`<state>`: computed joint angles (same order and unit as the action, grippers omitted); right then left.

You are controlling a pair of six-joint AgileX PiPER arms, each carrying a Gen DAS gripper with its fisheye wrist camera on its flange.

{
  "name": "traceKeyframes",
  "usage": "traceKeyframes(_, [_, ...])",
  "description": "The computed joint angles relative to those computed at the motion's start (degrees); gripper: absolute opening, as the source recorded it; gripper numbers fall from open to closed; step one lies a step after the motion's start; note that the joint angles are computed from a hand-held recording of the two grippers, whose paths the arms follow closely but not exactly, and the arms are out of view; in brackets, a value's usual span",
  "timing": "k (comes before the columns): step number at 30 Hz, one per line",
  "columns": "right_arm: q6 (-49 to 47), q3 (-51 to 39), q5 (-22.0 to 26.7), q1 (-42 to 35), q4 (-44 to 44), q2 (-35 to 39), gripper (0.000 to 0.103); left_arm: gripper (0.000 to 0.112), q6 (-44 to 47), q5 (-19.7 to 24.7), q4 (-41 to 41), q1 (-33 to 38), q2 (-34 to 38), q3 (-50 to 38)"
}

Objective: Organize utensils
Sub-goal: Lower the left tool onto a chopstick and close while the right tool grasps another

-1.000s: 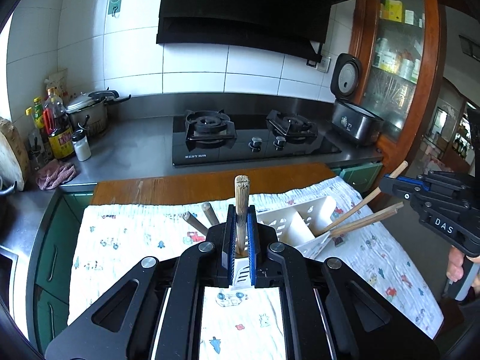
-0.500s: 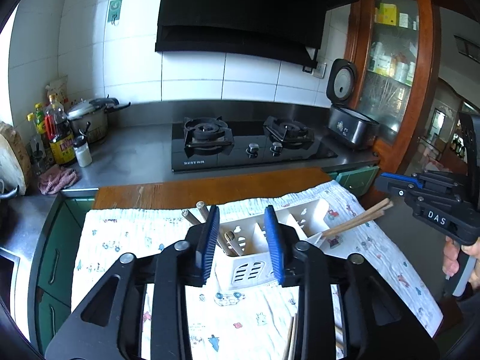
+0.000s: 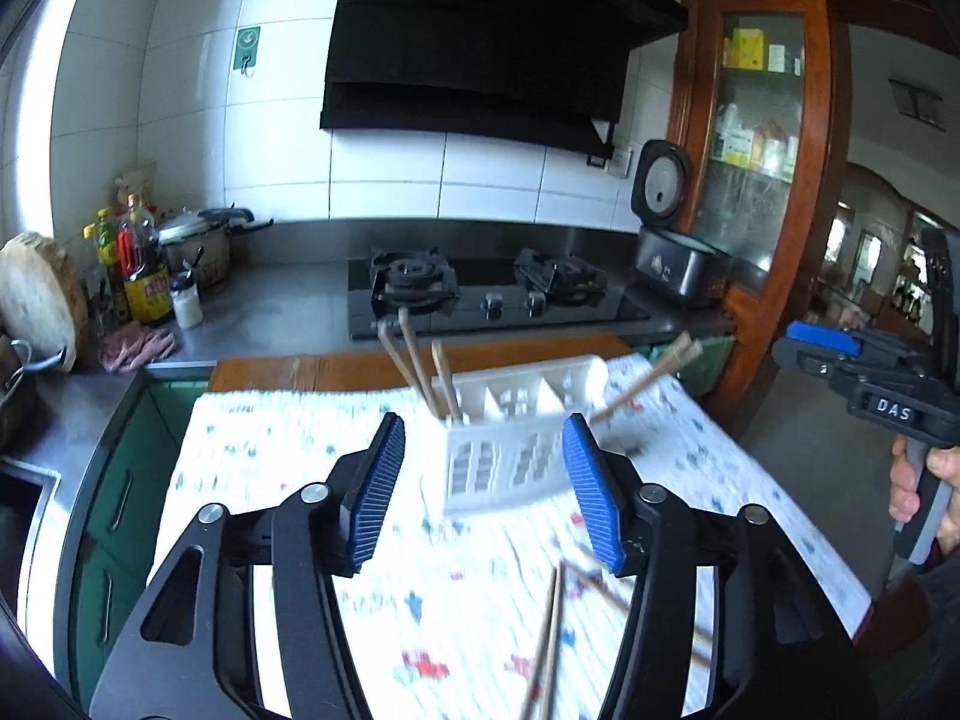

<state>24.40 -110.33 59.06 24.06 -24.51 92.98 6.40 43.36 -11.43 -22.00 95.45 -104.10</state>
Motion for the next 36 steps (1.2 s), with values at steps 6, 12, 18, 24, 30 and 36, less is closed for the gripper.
traceKeyframes(6, [9.0, 20.4, -7.1, 5.1, -3.6, -11.1, 0.042, 0.055, 0.8, -7.2, -0.3, -0.9, -10.5, 19.4])
traceKeyframes(12, [20.5, 37.4, -12.2, 10.4, -8.6, -17.9, 0.042, 0.055, 3.6, -12.0, -5.0, -0.2, -17.1, 33.8])
traceKeyframes(18, [30.6, 50.2, -16.0, 13.7, -11.6, -20.8, 0.042, 0.055, 7.4, -14.6, -9.1, 1.5, -20.3, 43.6])
traceKeyframes(24, [38.1, 57.8, -18.1, 15.8, -14.0, -20.5, 0.037, 0.055, 10.4, -16.0, -10.6, 1.5, -20.7, 49.7])
traceKeyframes(30, [41.9, 62.1, -20.6, 15.2, -14.8, -20.1, 0.028, 0.043, 11.0, -17.5, -9.8, -1.3, -18.8, 52.2])
traceKeyframes(36, [41.2, 63.1, -21.9, 14.0, -13.7, -20.0, 0.022, 0.028, 10.3, -18.3, -8.9, -3.0, -14.8, 52.0])
